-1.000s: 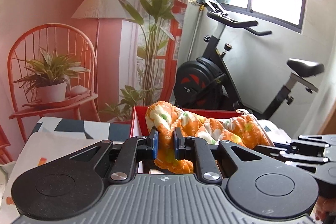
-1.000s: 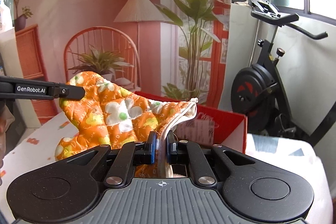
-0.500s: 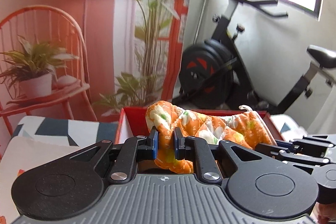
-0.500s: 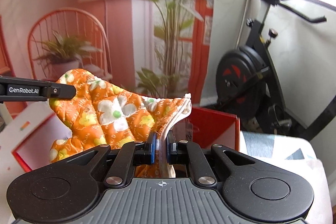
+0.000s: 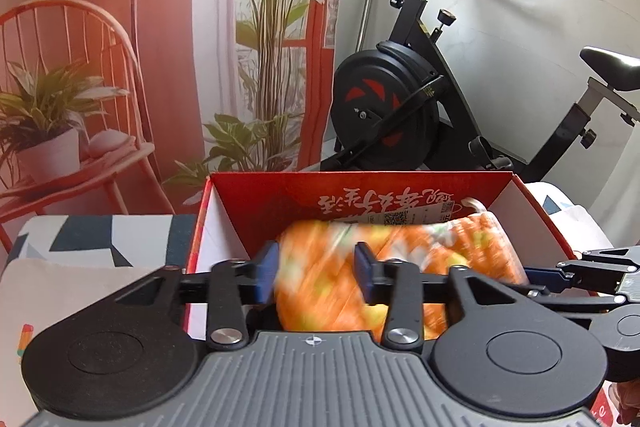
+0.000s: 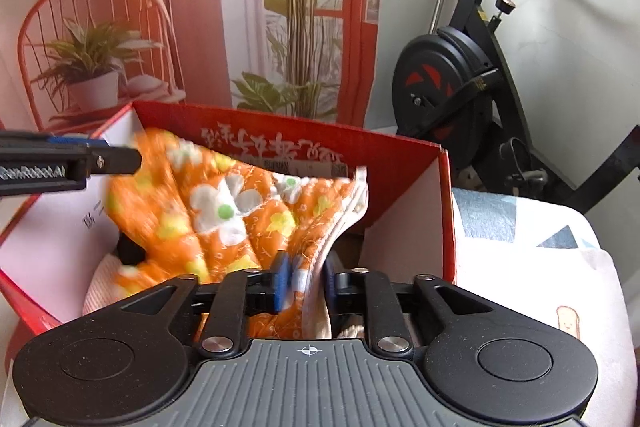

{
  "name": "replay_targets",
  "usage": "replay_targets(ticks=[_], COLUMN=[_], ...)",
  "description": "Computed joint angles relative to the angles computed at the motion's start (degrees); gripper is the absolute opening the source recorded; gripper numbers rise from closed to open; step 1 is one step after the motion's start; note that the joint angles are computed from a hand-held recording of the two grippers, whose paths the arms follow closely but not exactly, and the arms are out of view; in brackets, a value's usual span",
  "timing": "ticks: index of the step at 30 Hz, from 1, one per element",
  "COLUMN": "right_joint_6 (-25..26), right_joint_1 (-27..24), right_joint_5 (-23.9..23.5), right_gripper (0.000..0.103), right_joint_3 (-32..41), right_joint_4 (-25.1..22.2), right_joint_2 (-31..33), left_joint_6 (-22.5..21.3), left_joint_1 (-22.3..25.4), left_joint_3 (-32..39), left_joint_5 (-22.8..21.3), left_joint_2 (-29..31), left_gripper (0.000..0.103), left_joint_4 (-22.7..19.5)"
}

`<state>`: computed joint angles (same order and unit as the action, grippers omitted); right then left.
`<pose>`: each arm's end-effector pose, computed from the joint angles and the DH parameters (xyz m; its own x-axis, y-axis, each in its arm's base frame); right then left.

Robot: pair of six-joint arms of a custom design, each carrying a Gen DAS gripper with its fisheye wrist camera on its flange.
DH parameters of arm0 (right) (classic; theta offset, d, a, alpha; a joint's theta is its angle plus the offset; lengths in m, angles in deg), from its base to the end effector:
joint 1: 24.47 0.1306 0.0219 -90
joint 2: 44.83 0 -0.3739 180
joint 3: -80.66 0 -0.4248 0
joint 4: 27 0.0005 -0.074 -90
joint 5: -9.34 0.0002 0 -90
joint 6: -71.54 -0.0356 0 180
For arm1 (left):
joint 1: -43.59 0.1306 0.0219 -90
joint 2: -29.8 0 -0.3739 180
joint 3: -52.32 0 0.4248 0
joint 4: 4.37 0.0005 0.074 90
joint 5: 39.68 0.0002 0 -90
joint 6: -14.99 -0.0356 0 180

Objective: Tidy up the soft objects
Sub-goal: 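Open both tools to drop the orange cushion into the red box, then lower the right tool onto the green knit pouch and close on it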

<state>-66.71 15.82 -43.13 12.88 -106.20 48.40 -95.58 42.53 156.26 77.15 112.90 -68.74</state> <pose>0.3921 0.3033 0.5533 -0.6512 0.2236 -0.7252 0.3061 0.9518 0.0186 0.4502 -0.0249 0.5799 -0.5240 0.3233 -0.7880 0.5637 0.8252 -0.0363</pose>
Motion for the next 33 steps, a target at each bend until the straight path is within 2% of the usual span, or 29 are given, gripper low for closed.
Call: replay_targets(ticks=[3, 8, 11, 14, 15, 17, 21, 25, 33], right_joint_6=[0.1, 0.8, 0.1, -1.8, -2.6, -4.5, -8.7, -12.6, -19.2], right_joint_1=[0.9, 3.4, 5.0, 6.9, 7.5, 8.8, 12.0, 15.8, 23.6], right_joint_5=[1.0, 3.1, 3.9, 4.9, 5.1, 5.7, 7.6, 9.9, 13.3], right_gripper=[0.038, 0.045, 0.051, 0.065, 0.071, 0.079, 0.091, 0.102, 0.102], right_joint_3=[-1.0, -2.0, -2.4, -2.5, -2.6, -2.9, -3.1, -2.8, -1.7], right_joint_4=[0.5, 1.1, 1.3, 1.2, 1.3, 1.4, -0.1, -2.8, -8.6], right_joint_2=[-0.7, -2.1, -3.1, -4.1, -4.4, -5.2, -6.1, -6.2, -4.1], left_joint_6=[-0.5, -1.1, -2.5, -4.3, -4.9, -5.9, -8.7, -13.4, -23.4], left_joint_1=[0.4, 2.1, 3.5, 5.6, 6.3, 7.9, 11.6, 16.0, 24.6], left_joint_3=[-0.1, -0.6, -1.4, -2.3, -2.6, -3.3, -4.2, -5.8, -8.9], left_joint_5=[-0.1, 1.6, 2.6, 4.8, 5.5, 6.8, 9.5, 12.1, 15.5], left_joint_2=[-0.6, -2.1, -3.6, -5.3, -5.8, -7.1, -8.9, -10.9, -14.2], left_gripper=[0.052, 0.053, 0.058, 0.075, 0.088, 0.101, 0.102, 0.103, 0.103], left_joint_4=[-0.2, -2.0, -3.3, -5.0, -5.4, -6.0, -8.8, -12.6, -20.5])
